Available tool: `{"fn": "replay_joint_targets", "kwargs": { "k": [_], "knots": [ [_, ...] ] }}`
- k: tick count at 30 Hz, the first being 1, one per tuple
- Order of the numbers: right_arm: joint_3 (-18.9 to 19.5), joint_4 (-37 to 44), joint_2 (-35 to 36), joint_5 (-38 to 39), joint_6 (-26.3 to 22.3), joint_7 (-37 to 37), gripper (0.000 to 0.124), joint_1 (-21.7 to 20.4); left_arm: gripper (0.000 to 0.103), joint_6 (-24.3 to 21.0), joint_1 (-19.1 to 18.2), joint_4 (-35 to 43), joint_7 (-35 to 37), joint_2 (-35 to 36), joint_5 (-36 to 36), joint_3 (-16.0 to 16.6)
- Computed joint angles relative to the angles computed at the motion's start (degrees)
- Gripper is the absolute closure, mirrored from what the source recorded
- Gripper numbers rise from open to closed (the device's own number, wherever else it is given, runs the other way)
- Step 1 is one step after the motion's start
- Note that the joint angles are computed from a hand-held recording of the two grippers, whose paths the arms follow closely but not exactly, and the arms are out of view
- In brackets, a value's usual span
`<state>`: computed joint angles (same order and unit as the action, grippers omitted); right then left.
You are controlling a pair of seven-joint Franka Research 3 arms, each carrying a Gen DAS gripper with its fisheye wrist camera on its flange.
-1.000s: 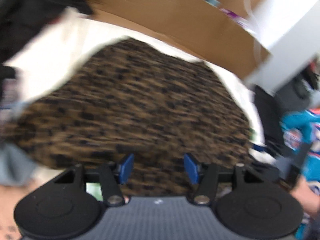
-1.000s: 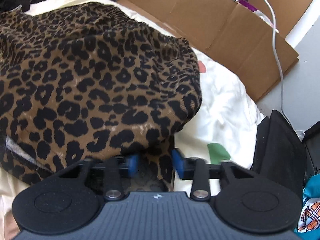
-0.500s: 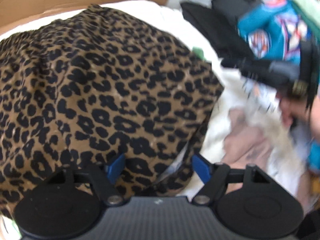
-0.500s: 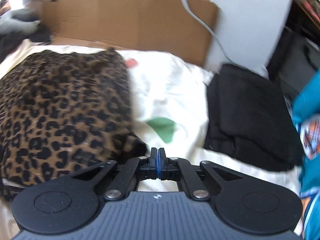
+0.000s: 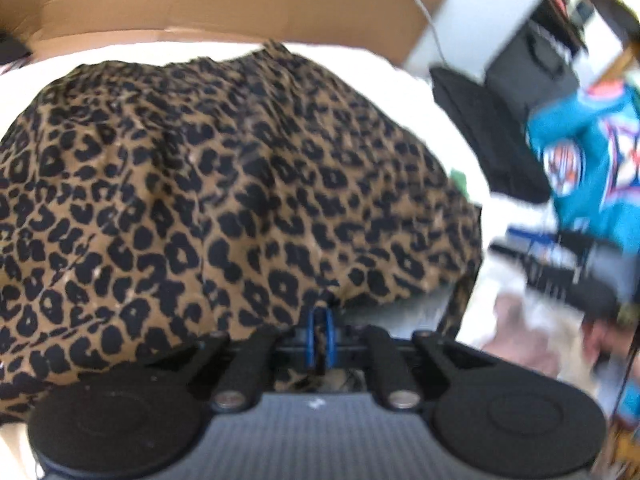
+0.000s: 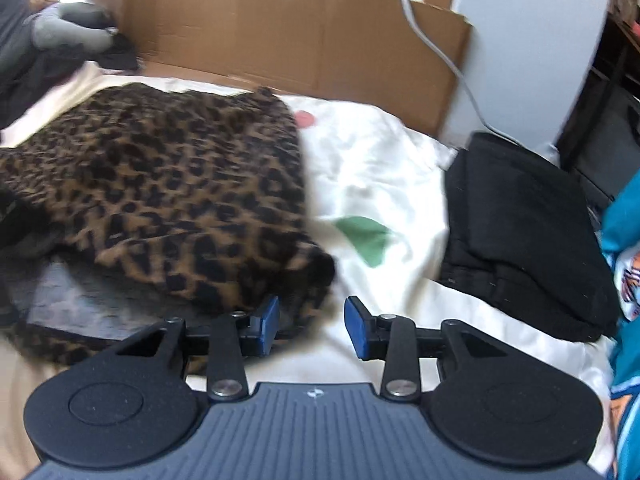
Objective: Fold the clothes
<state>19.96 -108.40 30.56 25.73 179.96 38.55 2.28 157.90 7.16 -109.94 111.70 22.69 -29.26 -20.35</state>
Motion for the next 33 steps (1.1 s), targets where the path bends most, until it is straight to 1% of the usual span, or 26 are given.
{"fn": "replay_joint_targets", "kwargs": {
  "k": [2, 3, 4, 6, 9, 11, 13, 14, 15, 16, 17, 18, 19, 22, 25, 26, 28, 29, 30, 31, 32, 33],
  "knots": [
    [3.47, -1.47, -0.4, 0.08, 0.5, -2.5, 0.077, -2.37, 0.097, 1.2, 0.89, -0.27, 0.23, -0.18, -1.9, -0.63],
    [4.73, -2.36, -0.74, -0.09, 0.74, -3.72, 0.073, -3.09, 0.098, 1.65, 0.99, -0.14, -0.05, -0.13, -2.3, -0.6],
    [4.99, -2.99, -1.08, -0.41, 0.66, -4.41, 0.068, -2.98, 0.098, 1.99, 0.95, 0.15, -0.55, 0.0, -2.36, -0.43],
    [4.37, -3.41, -1.32, -1.13, -0.31, -5.24, 0.067, -1.84, 0.098, 2.63, 1.36, 0.39, -1.45, 0.13, -3.12, -0.54],
    [0.38, -2.61, -0.95, -2.16, 0.02, -4.13, 0.067, 2.75, 0.098, 3.03, 2.01, 0.5, -1.91, 0.31, -4.24, -1.07],
    [-4.29, -1.12, 0.03, -3.86, 1.16, -2.07, 0.067, 7.41, 0.098, 3.39, 2.31, 0.4, -1.61, 0.38, -4.59, -1.41],
    [-9.68, 1.08, 1.37, -6.3, 0.71, 0.39, 0.069, 12.21, 0.098, 3.58, 2.95, -0.08, -1.19, 0.15, -5.47, -1.88],
    [-10.76, 2.0, 1.81, -7.31, 0.03, 0.98, 0.07, 12.93, 0.098, 3.55, 3.06, -0.17, -1.15, 0.14, -5.72, -1.92],
    [-11.79, 2.94, 2.27, -8.29, -0.65, 1.54, 0.08, 13.62, 0.098, 3.45, 3.18, -0.38, -1.04, -0.03, -5.92, -1.94],
    [-12.71, 3.87, 2.72, -9.2, -1.28, 2.06, 0.096, 14.21, 0.098, 3.22, 3.49, -0.76, -0.6, -0.4, -6.41, -2.16],
    [-12.51, 4.02, 2.66, -9.35, -0.62, 2.5, 0.103, 13.82, 0.098, 3.0, 3.62, -0.99, -0.04, -0.61, -6.86, -2.33],
    [-12.3, 4.17, 2.6, -9.47, 0.04, 2.92, 0.115, 13.42, 0.098, 2.78, 3.77, -1.11, 0.87, -0.72, -7.42, -2.61],
    [-12.08, 4.33, 2.54, -9.56, 0.69, 3.34, 0.117, 13.02, 0.098, 2.52, 3.91, -1.19, 1.93, -0.82, -8.06, -2.89],
    [-9.69, 4.46, 1.96, -9.51, 2.33, 3.63, 0.121, 10.09, 0.098, 1.71, 4.15, -1.34, 5.06, -1.06, -10.64, -3.57],
    [-8.74, 5.58, 1.63, -9.58, 2.38, 4.2, 0.122, 8.42, 0.097, 0.45, 4.31, -1.03, 8.1, -0.98, -14.77, -4.29],
    [-9.45, 6.82, 2.13, -9.67, 1.65, 4.79, 0.122, 8.73, 0.096, -0.47, 4.25, -0.78, 9.18, -0.89, -15.94, -4.36],
    [-10.87, 9.41, 3.19, -9.82, 0.16, 5.99, 0.122, 9.36, 0.088, -2.36, 3.79, -0.34, 11.63, -0.83, -17.78, -4.21],
    [-11.57, 10.75, 3.75, -9.89, -0.6, 6.6, 0.122, 9.66, 0.078, -2.84, 3.62, -0.36, 13.2, -1.02, -18.94, -4.14],
    [-12.25, 12.12, 4.33, -9.97, -1.38, 7.22, 0.122, 9.95, 0.061, -3.22, 3.45, -0.43, 14.83, -1.27, -20.2, -4.06],
    [-12.93, 13.52, 4.95, -10.08, -2.17, 7.86, 0.122, 10.22, 0.053, -3.63, 3.26, -0.5, 16.43, -1.53, -21.43, -3.94],
    [-13.88, 15.14, 5.92, -10.5, -3.23, 8.34, 0.122, 10.59, 0.042, -3.35, 3.03, -0.93, 17.86, -2.03, -22.87, -3.75],
    [-15.41, 16.95, 7.11, -11.11, -4.41, 9.2, 0.122, 11.44, 0.039, -2.83, 2.78, -1.46, 19.27, -2.62, -24.42, -3.54]
  ]
}}
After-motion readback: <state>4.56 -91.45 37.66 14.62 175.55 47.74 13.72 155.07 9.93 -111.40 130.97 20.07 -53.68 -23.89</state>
